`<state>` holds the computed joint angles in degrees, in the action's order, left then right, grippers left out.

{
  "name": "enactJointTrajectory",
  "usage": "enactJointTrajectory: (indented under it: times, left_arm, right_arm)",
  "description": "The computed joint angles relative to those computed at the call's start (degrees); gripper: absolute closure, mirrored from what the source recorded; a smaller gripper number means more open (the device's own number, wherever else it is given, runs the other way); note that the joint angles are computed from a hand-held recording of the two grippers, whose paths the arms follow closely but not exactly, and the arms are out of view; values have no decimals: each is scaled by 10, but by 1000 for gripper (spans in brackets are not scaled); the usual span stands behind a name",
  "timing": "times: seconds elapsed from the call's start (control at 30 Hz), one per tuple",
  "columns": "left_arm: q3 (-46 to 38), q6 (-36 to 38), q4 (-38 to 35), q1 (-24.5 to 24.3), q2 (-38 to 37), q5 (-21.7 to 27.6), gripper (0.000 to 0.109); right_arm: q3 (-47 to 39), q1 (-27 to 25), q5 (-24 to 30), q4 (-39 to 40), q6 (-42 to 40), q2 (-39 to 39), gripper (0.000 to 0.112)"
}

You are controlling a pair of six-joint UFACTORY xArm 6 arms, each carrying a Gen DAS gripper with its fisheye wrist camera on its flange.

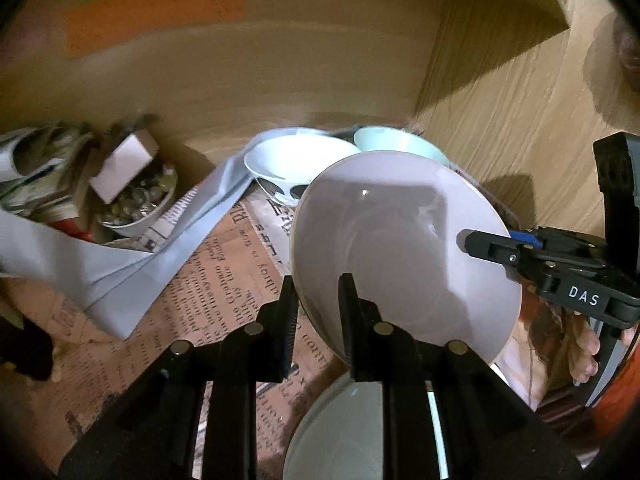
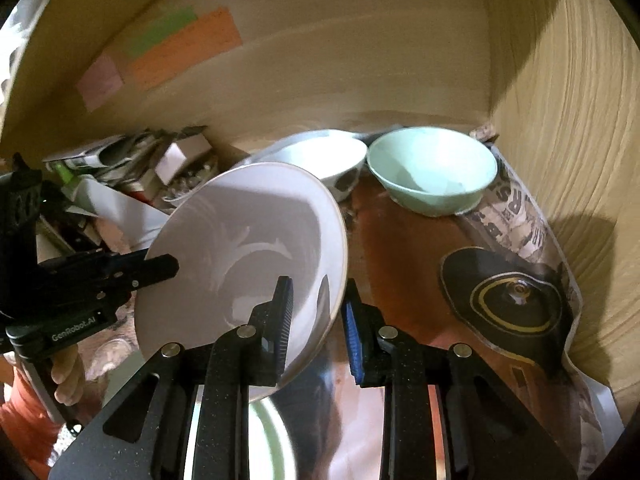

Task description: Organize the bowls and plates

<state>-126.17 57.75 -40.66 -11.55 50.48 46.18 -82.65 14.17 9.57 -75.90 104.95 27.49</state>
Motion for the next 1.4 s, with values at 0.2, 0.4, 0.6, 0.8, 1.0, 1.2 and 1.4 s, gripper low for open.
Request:
enactJointTrajectory:
  times: [0.2, 0.4, 0.6, 0.8, 1.0, 1.2, 1.4]
  left_arm:
    - [121, 62, -58, 15, -84, -44, 89]
    - [221, 121, -118, 36, -154, -75, 89]
    - [296, 166, -168, 61, -208, -88, 89]
    - [347, 193, -187, 88, -237, -101, 89]
    - [381, 208, -207, 117, -255, -107, 89]
    - [399, 207, -219, 143, -262, -112, 89]
    - [402, 191, -210, 166, -256, -113, 89]
  right_arm:
    - [-2, 20, 7, -35, 24, -12, 90]
    - [-14, 42, 9, -60, 37, -11, 90]
    - [-34, 62, -4, -64, 36, 3, 90]
    - [-64, 82, -13, -27, -10, 28, 90]
    - [-103, 102, -24, 78, -131, 65, 90]
    - [-147, 126, -27, 260, -325, 112, 90]
    - [-186, 152, -21, 483, -545, 156, 90]
